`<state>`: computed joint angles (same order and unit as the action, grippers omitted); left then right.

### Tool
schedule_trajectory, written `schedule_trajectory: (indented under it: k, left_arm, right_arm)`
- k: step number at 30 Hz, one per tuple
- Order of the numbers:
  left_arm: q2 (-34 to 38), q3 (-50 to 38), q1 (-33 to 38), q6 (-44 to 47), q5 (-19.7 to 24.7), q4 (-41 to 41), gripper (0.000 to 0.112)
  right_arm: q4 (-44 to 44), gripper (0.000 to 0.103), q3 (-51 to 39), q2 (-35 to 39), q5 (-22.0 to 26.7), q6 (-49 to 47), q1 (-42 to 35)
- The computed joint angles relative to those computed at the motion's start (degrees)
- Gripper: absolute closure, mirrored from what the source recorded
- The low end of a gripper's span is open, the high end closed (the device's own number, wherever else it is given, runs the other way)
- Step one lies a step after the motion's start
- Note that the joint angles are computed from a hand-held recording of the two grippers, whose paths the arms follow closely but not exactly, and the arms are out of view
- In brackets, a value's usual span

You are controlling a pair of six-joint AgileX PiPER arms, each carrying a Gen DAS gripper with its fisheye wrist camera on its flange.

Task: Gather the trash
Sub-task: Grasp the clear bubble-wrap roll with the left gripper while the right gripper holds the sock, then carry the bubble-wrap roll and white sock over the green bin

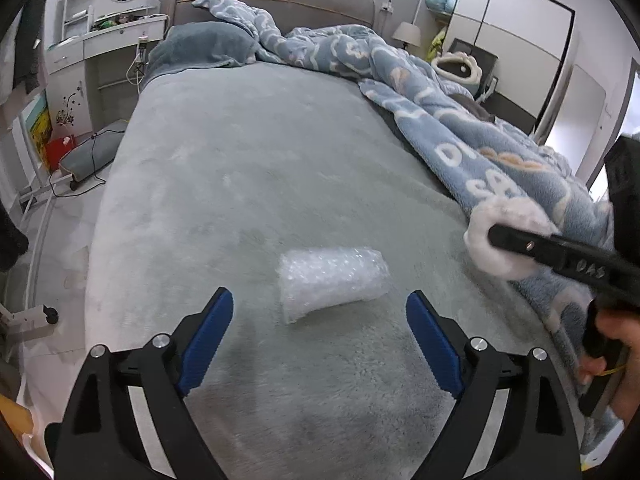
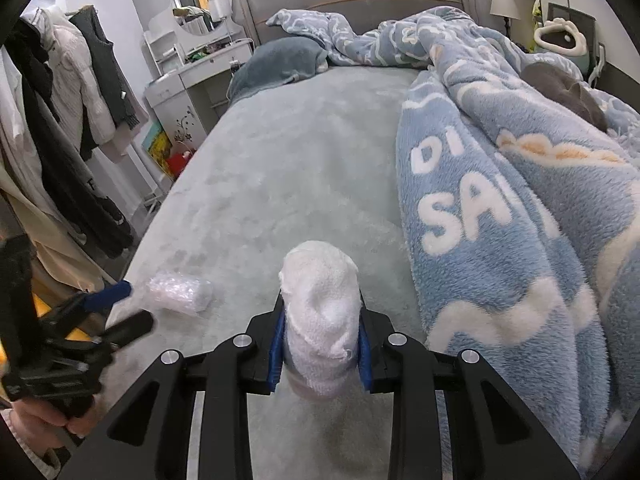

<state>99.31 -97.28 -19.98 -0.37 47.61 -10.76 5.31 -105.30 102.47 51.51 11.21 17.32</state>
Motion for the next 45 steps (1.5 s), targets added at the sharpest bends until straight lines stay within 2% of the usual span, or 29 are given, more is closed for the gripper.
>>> schedule_trajectory:
  k: [13, 17, 19, 20, 21, 22, 32, 45]
  left_arm:
    - [5.04, -4.85, -3.27, -6.08, 0.82, 5.93, 0.022]
    - [6.67, -7.01, -3.76, -8.31, 2.12, 7.90, 0.028]
    - [7.14, -7.47, -4.08, -8.90, 2.58, 8.74, 0.034]
    - [7.29, -7.57, -4.24, -9.06, 2.73, 9.08, 0.042]
    - [7.52, -7.79, -4.42, -9.28, 2.98, 9.59, 0.046]
    - [7.38, -7.49, -4.56, -9.51, 2.70, 9.82, 0.047]
    - [3.36, -2.77, -3.75, -8.15, 0.51, 8.36, 0.048]
    - [-8.04, 8.63, 1.49, -3.58, -1.48, 5.56, 0.048]
  right_arm:
    - [4.09, 0.073, 3.71, -2.88, -0.63, -3.97, -2.52]
    - [4.69, 0.073, 5.21, -3.87, -0.88, -5.09, -2.98]
    - [4.97, 0.073, 5.70, -4.25, -0.77, -5.64, -3.21]
    - [5.10, 0.073, 5.96, -4.40, -0.78, -5.92, -3.36]
    - [5.06, 0.073, 6.16, -4.57, -0.72, -6.01, -3.39]
    - [5.00, 0.073, 6.25, -4.66, -0.52, -6.13, -3.47]
    - [3.47, 0.073, 4.55, -4.61, 1.10, -5.55, -1.56]
    - [-1.34, 0.073, 0.96, -4.28, 2.98, -0.21, 6.31]
